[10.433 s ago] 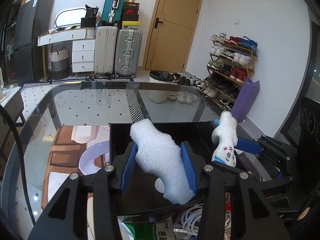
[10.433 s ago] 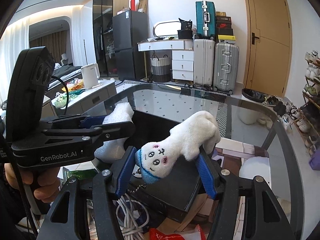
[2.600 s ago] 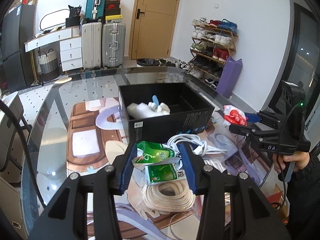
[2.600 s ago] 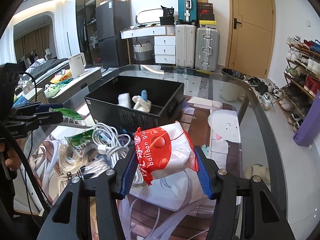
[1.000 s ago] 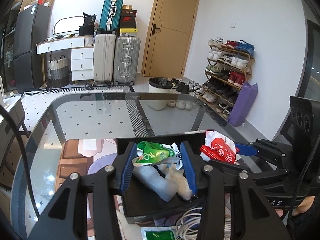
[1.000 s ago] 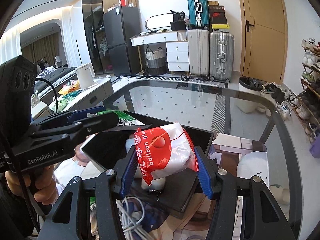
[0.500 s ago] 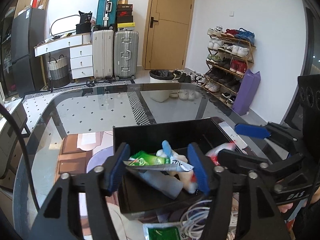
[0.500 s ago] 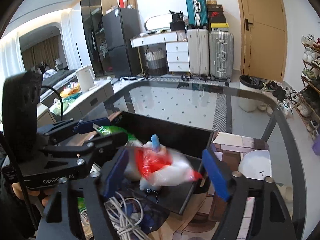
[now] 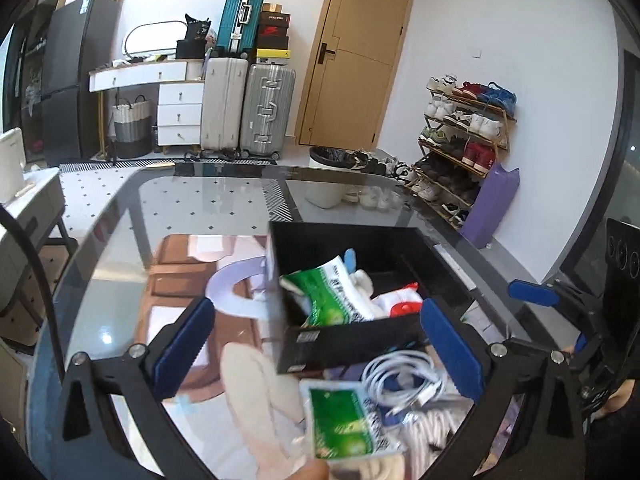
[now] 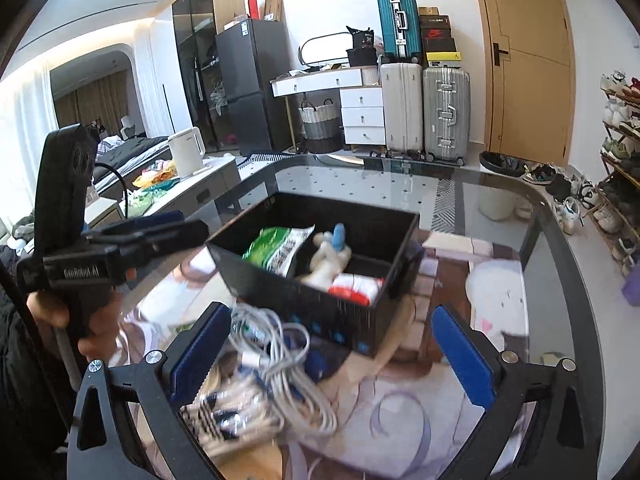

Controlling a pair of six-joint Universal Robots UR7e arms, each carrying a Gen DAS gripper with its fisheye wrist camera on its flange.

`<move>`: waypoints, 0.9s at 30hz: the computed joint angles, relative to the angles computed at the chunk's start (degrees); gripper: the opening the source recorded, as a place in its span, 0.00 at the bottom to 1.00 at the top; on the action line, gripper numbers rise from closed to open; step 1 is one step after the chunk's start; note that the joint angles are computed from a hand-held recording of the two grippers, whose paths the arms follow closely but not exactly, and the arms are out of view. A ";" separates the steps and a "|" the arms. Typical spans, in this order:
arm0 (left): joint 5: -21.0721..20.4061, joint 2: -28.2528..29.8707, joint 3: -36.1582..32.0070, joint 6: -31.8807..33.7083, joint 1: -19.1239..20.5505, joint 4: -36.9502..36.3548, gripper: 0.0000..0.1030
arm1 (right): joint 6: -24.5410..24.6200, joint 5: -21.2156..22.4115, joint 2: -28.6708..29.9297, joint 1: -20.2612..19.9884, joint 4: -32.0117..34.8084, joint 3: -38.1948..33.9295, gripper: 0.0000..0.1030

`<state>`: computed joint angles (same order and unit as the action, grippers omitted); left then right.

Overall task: Organize soft objects
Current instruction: 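Lower the green packet and red bag into the black box and open both grippers, then move the left gripper to the green-white packet while the right gripper approaches the white cable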

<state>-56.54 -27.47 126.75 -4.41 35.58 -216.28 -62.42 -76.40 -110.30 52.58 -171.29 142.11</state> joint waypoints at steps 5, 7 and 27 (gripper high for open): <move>1.62 -0.32 2.69 0.75 -1.61 -0.81 1.00 | -1.18 3.46 -4.57 -4.56 2.38 2.77 0.99; 2.57 -0.07 3.57 0.86 -2.53 -1.43 1.00 | -1.30 3.88 -5.45 -5.45 2.66 3.40 0.99; 5.14 1.24 4.45 1.22 -4.62 3.50 1.00 | -4.10 -3.25 -3.64 -3.64 4.69 4.01 0.99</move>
